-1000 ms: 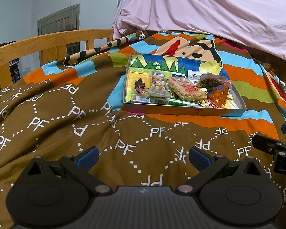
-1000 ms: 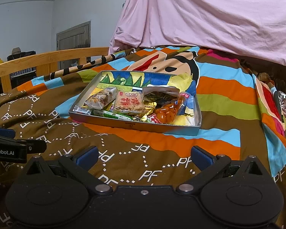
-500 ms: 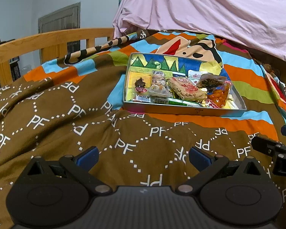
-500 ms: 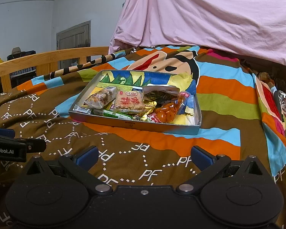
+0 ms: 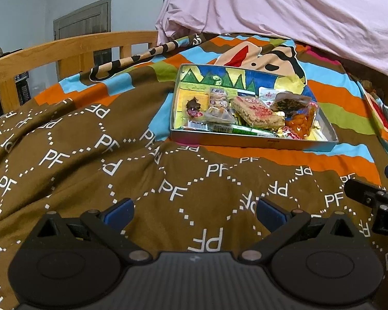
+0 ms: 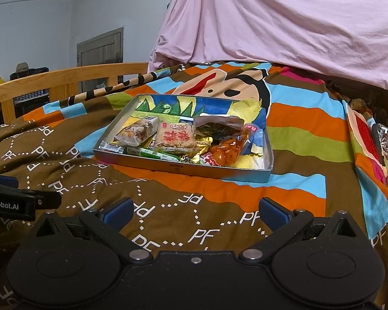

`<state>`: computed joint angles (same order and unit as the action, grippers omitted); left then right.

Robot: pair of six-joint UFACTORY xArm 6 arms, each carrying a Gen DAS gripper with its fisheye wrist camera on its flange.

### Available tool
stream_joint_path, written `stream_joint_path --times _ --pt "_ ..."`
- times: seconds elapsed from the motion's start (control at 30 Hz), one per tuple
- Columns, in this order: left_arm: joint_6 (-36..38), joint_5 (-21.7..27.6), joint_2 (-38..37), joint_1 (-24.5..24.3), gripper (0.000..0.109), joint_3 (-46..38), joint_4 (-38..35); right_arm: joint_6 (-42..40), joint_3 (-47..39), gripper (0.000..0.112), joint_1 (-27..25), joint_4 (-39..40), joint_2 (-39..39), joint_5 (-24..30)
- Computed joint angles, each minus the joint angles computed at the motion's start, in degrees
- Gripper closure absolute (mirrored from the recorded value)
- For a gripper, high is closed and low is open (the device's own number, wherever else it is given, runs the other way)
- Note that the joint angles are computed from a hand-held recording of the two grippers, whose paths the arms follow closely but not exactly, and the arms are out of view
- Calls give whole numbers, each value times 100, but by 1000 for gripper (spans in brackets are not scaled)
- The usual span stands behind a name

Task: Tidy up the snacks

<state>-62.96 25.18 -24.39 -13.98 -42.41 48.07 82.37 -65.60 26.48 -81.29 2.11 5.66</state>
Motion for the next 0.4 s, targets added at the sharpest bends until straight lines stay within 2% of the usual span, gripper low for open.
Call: stream_joint_path --times 0.4 --pt "0 13 -29 -4 6 21 72 -66 20 10 22 63 1 8"
